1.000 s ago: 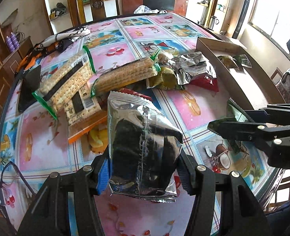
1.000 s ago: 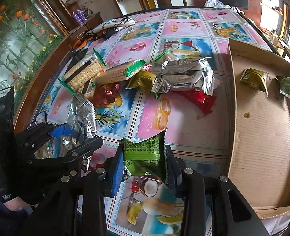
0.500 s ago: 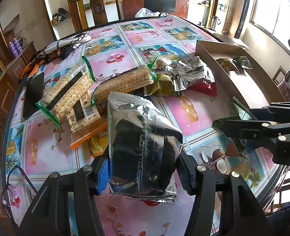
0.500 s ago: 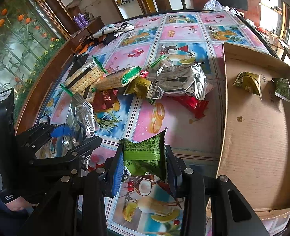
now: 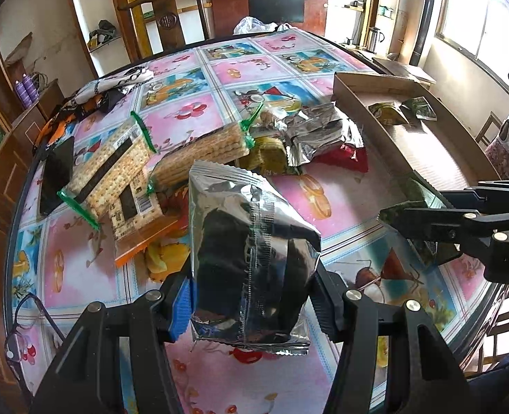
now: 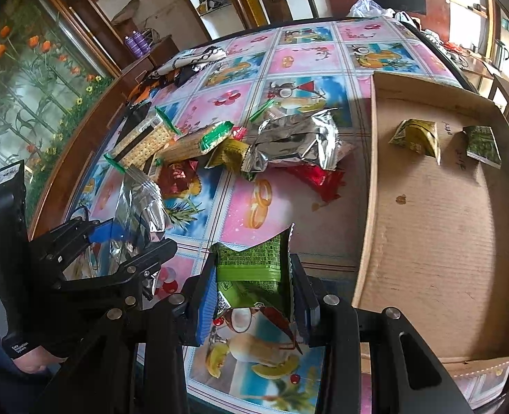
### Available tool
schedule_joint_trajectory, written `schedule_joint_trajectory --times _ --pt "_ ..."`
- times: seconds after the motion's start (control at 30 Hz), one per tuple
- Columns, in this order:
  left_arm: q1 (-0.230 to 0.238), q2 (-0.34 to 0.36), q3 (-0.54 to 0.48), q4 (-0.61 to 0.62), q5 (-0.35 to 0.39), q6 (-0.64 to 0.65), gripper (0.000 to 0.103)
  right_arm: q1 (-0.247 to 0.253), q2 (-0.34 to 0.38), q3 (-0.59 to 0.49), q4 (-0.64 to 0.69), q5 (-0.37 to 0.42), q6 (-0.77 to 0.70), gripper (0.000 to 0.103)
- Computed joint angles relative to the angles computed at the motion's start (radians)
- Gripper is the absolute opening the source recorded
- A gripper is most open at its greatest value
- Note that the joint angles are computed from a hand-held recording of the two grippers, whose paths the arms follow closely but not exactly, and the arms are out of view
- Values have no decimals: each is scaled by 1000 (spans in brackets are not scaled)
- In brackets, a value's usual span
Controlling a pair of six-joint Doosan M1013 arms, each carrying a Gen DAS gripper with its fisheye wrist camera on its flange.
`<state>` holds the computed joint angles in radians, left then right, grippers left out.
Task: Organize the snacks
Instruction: 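Carry the foil bag and green packet into the box and open both grippers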
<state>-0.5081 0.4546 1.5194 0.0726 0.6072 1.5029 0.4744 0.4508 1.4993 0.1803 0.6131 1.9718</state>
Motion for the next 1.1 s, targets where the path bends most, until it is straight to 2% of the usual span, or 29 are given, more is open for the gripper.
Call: schedule_joint_trajectory --times 0.47,0.8,1.1 --pt "-32 16 -41 26 0 6 57 -26 -35 54 -6 -27 42 41" --pt "-63 43 -108 -34 -1 79 57 -65 -73 118 -56 -46 159 41" --pt "-108 106 -213 -137 37 198 57 -102 -110 177 -151 -51 316 41"
